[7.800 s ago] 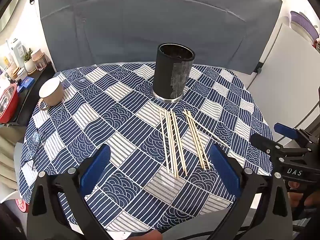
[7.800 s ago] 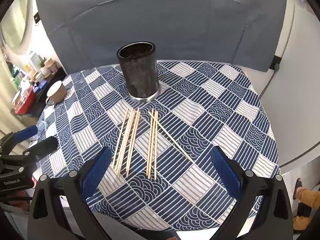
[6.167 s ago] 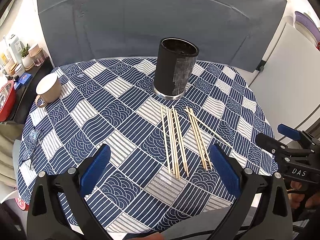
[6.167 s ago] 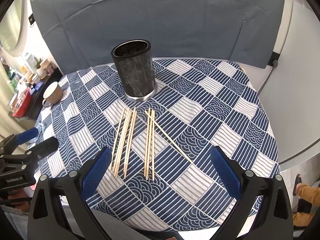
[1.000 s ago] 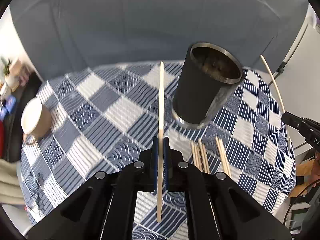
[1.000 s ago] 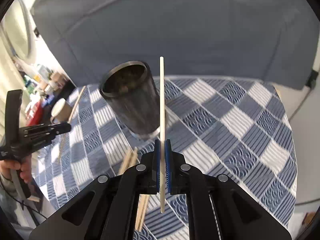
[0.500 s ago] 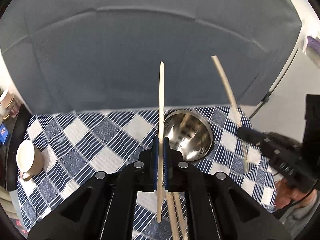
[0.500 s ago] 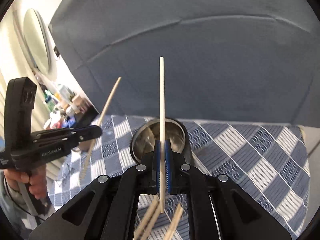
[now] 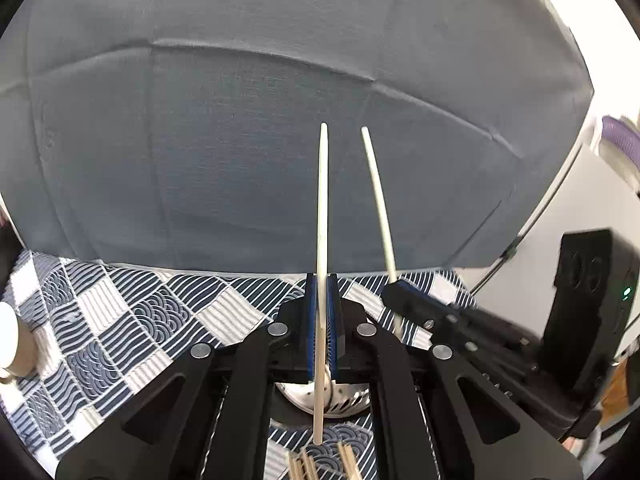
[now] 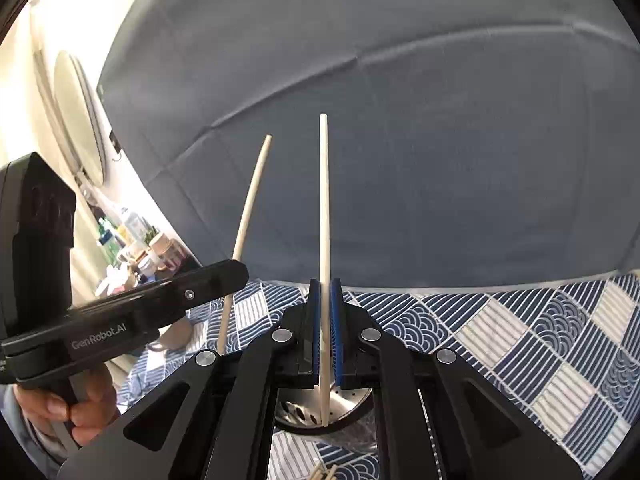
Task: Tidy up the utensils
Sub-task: 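Lift the left tool's stick over the black holder while the right tool carries its stick there, then open the left tool to drop its stick into the holder while the right tool releases its stick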
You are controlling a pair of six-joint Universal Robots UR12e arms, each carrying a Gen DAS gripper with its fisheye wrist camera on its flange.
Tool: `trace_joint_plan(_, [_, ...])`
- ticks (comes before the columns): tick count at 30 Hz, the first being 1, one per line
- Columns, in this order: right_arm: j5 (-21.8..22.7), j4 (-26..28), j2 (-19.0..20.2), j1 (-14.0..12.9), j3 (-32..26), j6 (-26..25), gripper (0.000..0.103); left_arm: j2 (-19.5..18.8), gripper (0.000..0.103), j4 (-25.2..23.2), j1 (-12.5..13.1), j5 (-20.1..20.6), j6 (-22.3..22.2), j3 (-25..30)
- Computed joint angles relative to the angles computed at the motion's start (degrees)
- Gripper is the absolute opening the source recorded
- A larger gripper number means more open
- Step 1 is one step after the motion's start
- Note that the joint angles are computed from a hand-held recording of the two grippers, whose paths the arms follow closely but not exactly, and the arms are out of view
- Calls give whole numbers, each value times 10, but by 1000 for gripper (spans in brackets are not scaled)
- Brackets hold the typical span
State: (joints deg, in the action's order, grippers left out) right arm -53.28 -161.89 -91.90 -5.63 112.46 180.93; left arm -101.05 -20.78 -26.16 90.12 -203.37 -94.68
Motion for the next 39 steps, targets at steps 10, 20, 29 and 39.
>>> trace_joint_plan(10, [-2, -77, 20, 0, 21, 32, 5, -19, 5, 115, 15, -47, -21, -16])
trace_joint_plan(20, [-16, -109, 22, 4, 38, 31, 5, -28, 5, 147, 3, -6, -6, -31])
trace_joint_plan(29, [-33, -101, 9, 9, 56, 2, 5, -21, 5, 143, 1, -7, 14, -48])
trace_joint_plan(39, [-70, -77, -13, 20, 64, -44, 7, 0, 7, 142, 2, 1, 13, -63])
